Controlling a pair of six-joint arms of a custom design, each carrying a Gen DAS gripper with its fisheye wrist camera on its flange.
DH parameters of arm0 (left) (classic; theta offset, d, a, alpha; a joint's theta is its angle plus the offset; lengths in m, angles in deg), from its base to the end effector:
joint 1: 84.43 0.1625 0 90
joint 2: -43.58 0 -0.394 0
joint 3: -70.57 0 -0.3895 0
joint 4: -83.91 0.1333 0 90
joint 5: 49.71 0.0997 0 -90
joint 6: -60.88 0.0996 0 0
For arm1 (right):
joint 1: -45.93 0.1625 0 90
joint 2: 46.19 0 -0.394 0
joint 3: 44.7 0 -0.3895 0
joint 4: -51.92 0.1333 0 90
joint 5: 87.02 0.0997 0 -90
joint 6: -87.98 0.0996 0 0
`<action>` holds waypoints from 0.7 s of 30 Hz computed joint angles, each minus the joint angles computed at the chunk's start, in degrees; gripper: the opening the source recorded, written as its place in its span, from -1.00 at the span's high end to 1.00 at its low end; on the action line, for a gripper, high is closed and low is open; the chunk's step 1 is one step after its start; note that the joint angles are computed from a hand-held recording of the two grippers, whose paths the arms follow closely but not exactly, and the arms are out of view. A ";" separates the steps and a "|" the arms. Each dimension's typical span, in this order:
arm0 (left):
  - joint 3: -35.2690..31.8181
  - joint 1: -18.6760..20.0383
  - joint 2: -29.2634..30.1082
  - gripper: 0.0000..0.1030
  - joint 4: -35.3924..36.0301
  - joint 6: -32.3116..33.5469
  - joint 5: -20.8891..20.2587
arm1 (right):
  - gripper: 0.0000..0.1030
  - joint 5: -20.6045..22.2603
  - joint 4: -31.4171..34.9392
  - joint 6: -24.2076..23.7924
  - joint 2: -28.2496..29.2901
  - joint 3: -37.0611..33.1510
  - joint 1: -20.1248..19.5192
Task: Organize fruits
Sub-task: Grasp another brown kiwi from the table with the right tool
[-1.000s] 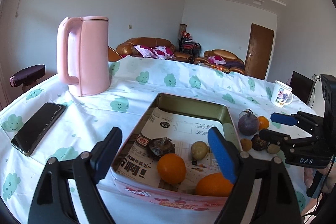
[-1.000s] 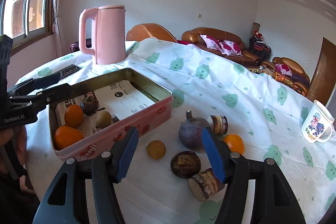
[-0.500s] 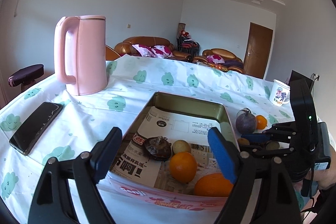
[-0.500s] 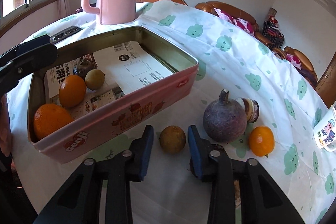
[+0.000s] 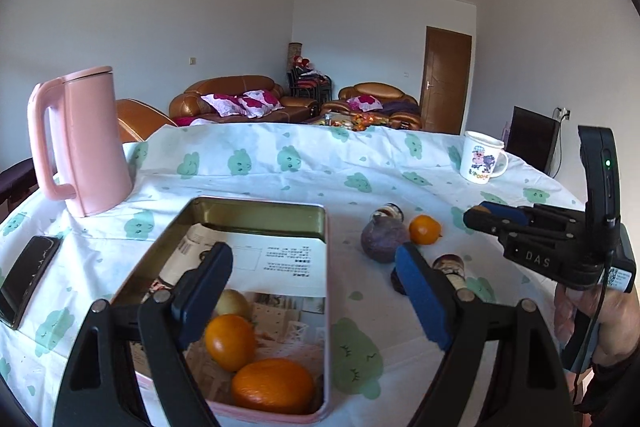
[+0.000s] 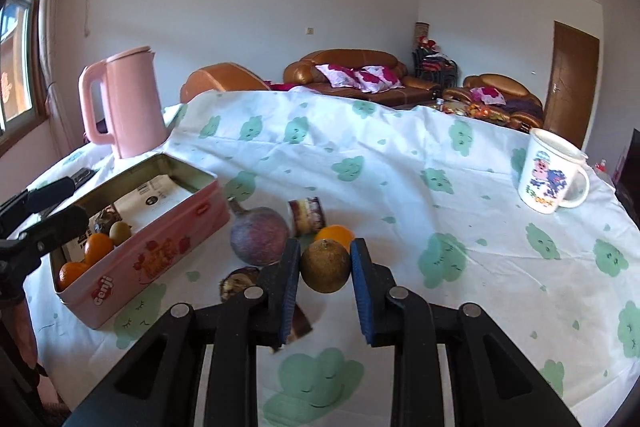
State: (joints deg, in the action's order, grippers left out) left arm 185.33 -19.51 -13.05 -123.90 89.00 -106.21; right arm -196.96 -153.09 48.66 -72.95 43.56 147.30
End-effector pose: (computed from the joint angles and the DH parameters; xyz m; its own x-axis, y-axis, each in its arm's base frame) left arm -0.0602 -0.5729 0.2049 -0.7434 0.1467 -0.6526 0.6399 0.4400 -0.6300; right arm 0.2299 -0.6394 0.0221 -0.6805 -0.3048 0.6663 -0.7089 0.5039 -0.4934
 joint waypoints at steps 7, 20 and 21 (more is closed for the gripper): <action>-3.75 -1.55 4.31 -0.67 6.96 -1.11 -1.42 | 0.48 0.45 1.10 5.60 -3.44 2.84 -1.96; -11.04 -3.97 9.55 -0.02 28.62 -5.01 1.33 | 0.47 1.08 -0.80 5.54 -3.49 3.22 -2.39; -11.62 -4.08 9.93 0.02 30.21 -5.39 1.68 | 0.47 1.08 -0.95 5.36 -3.43 3.21 -2.37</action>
State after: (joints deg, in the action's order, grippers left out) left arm 173.71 -23.59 -3.12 -93.69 83.61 -104.53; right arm -195.88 -154.04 54.01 -76.38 46.77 144.93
